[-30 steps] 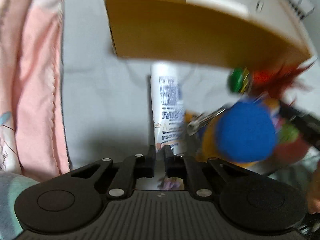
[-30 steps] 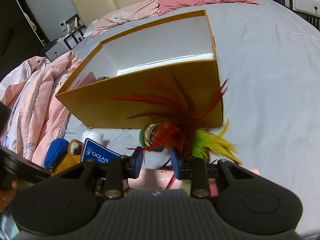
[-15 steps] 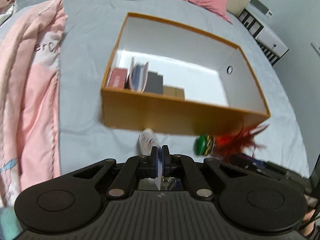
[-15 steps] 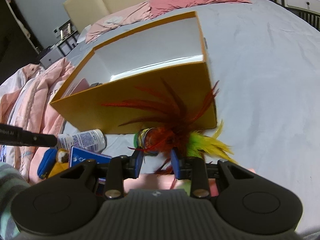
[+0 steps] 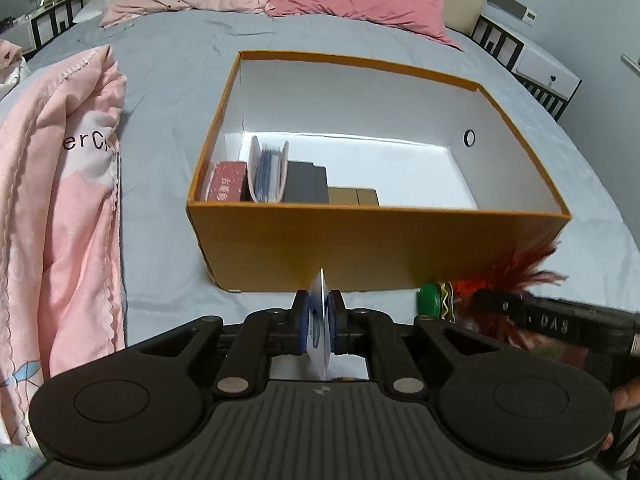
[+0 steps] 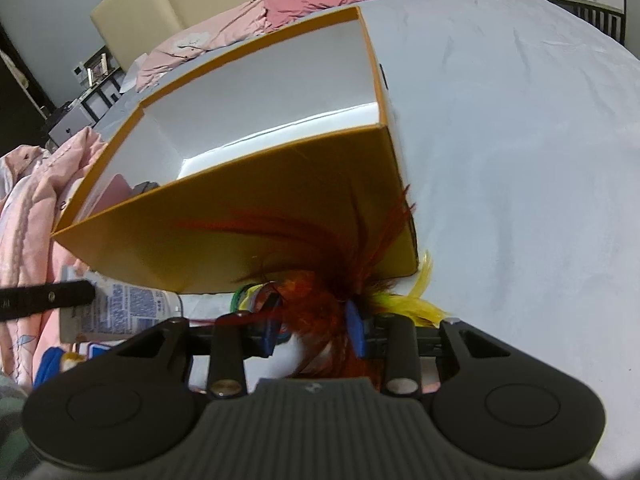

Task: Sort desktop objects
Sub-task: 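Carry the blue card with the left gripper while the right gripper carries the feather toy over the orange box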

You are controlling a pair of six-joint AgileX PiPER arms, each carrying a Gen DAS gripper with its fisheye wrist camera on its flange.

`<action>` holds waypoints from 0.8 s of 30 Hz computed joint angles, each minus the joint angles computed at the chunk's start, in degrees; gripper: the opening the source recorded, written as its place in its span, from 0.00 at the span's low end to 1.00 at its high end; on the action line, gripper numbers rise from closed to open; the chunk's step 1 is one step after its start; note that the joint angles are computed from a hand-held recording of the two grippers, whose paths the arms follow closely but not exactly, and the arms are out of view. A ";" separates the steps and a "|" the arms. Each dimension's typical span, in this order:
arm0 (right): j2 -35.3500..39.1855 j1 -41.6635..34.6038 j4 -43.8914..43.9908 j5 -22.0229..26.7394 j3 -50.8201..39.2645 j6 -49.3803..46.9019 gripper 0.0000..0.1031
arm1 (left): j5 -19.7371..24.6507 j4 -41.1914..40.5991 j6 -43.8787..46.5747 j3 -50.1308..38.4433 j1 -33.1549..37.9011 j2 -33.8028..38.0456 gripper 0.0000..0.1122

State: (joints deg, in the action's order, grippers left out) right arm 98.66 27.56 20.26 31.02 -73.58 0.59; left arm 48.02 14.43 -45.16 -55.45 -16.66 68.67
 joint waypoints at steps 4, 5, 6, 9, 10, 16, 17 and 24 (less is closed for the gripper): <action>0.16 -0.43 2.02 -1.82 0.45 -0.70 0.22 | 0.16 4.61 -4.33 1.02 -2.69 -0.19 0.10; -0.03 -0.57 3.25 -2.29 0.78 -1.94 0.09 | 0.38 5.04 -4.76 0.95 -2.78 -0.42 0.10; -0.42 -0.51 4.28 -3.00 1.28 -3.00 0.05 | 0.17 4.67 -4.55 1.00 -2.33 -0.88 0.09; -2.21 -0.40 7.26 -5.24 3.22 -6.80 0.00 | 1.23 4.84 -4.93 0.42 -1.93 -2.67 0.09; -3.06 -0.38 8.92 -6.08 4.04 -8.67 0.00 | 1.73 4.70 -4.80 0.05 -1.94 -3.49 0.09; -10.32 0.76 15.59 -11.16 8.98 -19.00 0.00 | 6.14 0.46 1.06 -6.15 -0.44 -7.84 0.09; -11.38 0.87 15.58 -11.43 9.18 -19.41 0.00 | 6.83 -0.62 2.59 -7.85 -0.06 -8.03 0.09; -15.32 -4.81 38.60 -6.33 6.04 -39.24 0.00 | 9.66 -9.13 14.44 -21.60 4.25 -1.80 0.09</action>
